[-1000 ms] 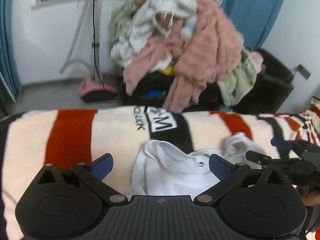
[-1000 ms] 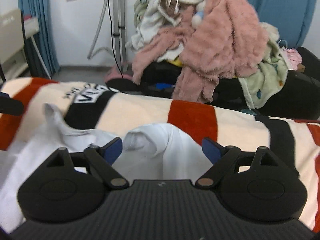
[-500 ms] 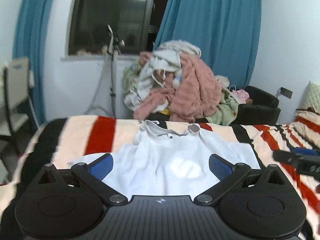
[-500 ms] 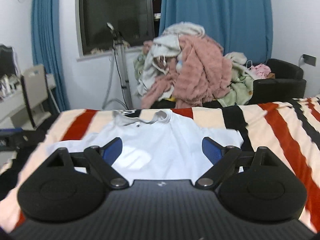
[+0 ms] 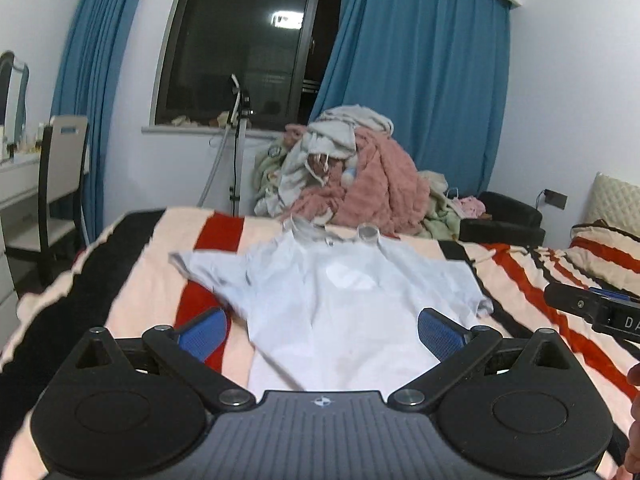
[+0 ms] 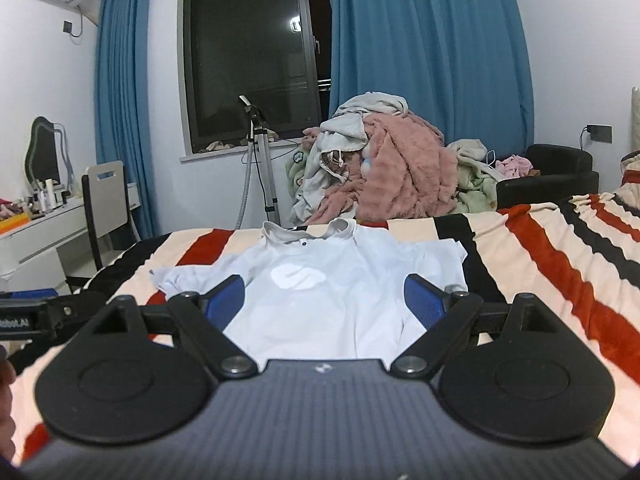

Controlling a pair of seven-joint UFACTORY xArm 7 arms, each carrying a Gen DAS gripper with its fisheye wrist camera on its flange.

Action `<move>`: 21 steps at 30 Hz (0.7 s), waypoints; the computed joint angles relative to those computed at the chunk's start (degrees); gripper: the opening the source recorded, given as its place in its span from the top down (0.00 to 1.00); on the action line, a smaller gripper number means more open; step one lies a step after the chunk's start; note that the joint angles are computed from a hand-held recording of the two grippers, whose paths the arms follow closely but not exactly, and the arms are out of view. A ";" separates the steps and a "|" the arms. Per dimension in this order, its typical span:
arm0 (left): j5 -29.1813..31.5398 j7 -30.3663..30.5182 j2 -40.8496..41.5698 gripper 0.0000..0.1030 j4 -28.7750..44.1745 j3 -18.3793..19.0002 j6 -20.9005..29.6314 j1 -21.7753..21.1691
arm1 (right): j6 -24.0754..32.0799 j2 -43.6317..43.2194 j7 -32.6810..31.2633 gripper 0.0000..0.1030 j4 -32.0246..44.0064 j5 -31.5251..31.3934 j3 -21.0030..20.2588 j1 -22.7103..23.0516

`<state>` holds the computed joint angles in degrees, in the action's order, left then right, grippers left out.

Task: Fold clothes

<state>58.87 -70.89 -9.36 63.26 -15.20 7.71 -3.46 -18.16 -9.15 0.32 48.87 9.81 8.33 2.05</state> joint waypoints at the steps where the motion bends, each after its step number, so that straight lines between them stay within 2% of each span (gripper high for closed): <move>1: -0.19 0.04 0.51 0.01 0.01 0.08 0.17 0.03 | -0.40 0.40 -0.39 0.15 -0.32 0.75 0.70 -0.51; 6: -1.49 0.43 3.00 0.01 0.81 1.77 0.86 -1.28 | -0.80 2.51 -6.73 0.15 1.04 8.41 5.85 -3.94; 11: -3.59 1.25 4.95 0.01 2.08 3.84 0.66 -3.08 | -2.52 3.97 -10.85 0.15 1.59 12.27 4.82 -1.16; 16: -17.36 8.15 7.91 0.01 3.27 6.56 0.93 -5.48 | -0.99 4.45 -15.32 0.15 2.53 18.90 4.62 0.60; 19: -28.51 12.99 10.81 0.02 5.31 8.17 1.59 -6.51 | 0.25 4.87 -11.31 0.15 2.78 16.11 1.85 2.73; 21: -31.38 13.37 14.09 0.04 8.41 9.87 1.84 -6.90 | 1.05 5.79 -9.26 0.15 3.44 14.68 0.89 3.19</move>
